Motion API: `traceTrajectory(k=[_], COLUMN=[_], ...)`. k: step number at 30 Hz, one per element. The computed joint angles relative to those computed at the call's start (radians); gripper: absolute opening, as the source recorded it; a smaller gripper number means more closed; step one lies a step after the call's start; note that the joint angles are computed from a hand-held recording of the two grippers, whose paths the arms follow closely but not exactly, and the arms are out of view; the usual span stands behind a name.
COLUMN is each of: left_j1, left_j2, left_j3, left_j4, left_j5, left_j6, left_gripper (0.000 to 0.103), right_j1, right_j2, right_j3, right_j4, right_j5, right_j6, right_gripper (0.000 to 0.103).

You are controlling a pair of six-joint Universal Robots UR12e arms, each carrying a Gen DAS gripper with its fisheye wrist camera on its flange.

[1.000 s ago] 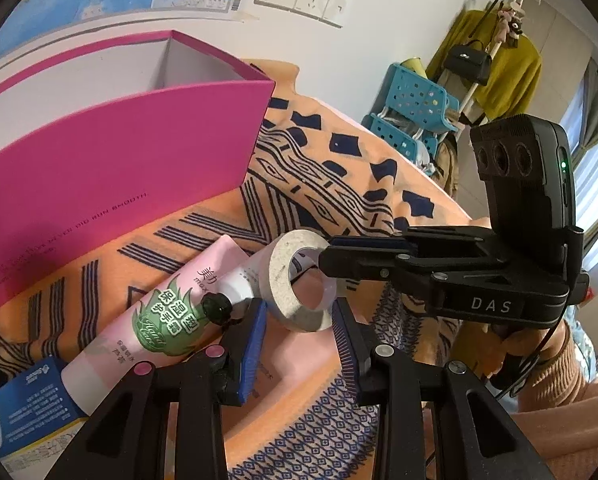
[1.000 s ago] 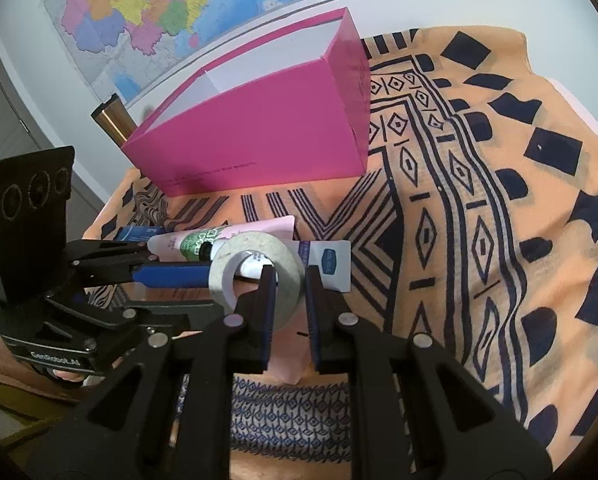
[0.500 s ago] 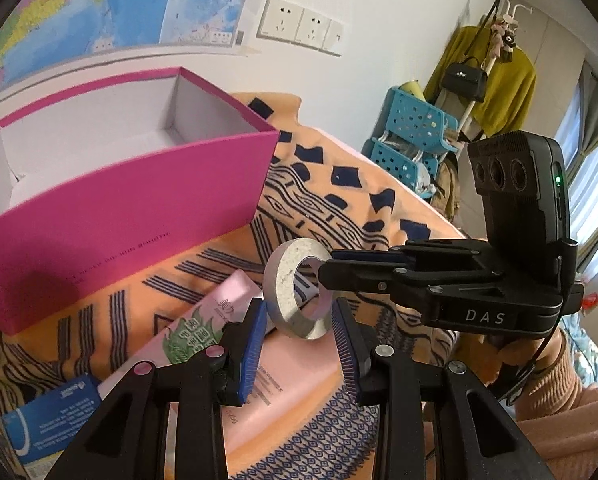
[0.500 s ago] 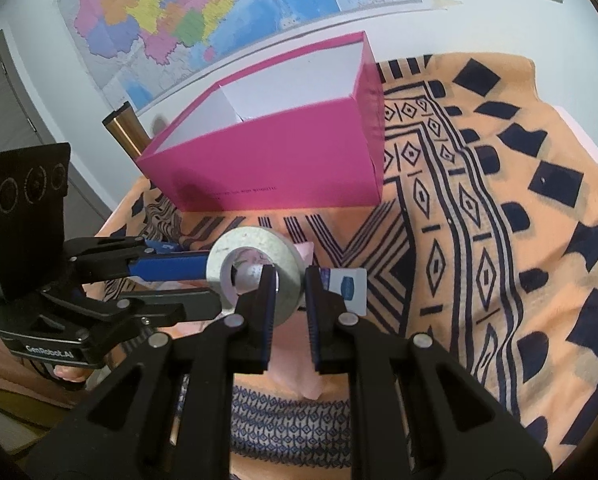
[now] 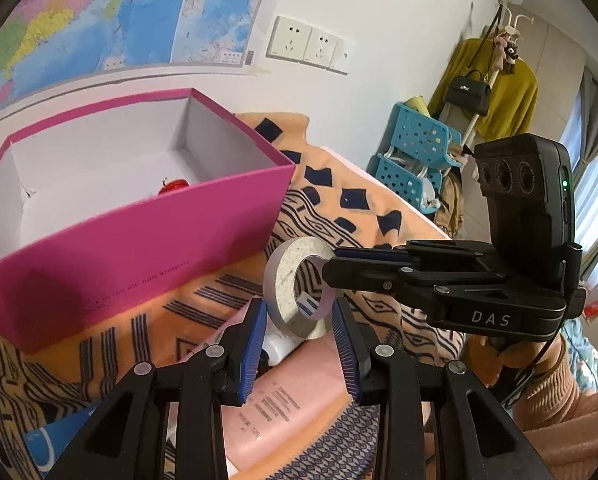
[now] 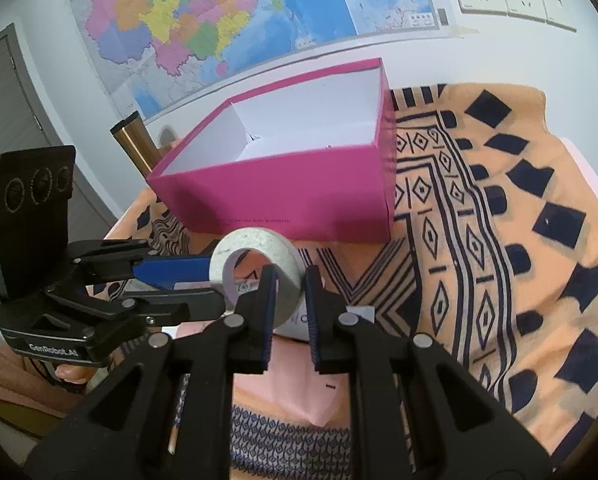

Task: Organize rigid objects
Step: 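Lift the tape roll with the right tool and carry it toward the box, then lower the tape roll into the magenta box and open the right tool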

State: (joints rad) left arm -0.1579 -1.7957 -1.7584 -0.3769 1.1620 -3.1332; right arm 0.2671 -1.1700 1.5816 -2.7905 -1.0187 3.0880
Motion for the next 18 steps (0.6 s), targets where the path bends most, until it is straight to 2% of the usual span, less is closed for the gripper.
traceTrajectory(k=[18], left_j1=[0.012], left_j2=[-0.014], left_j3=[0.043], left_j4=[0.021], left_j5=[0.035], left_j6=[0.001], left_gripper=[0.034], right_j1=[0.006], right_j2=[0.031], right_j3=[-0.076], right_j4=[-0.024], right_j5=[0.012], right_j6=[-0.003], right_gripper=[0.016])
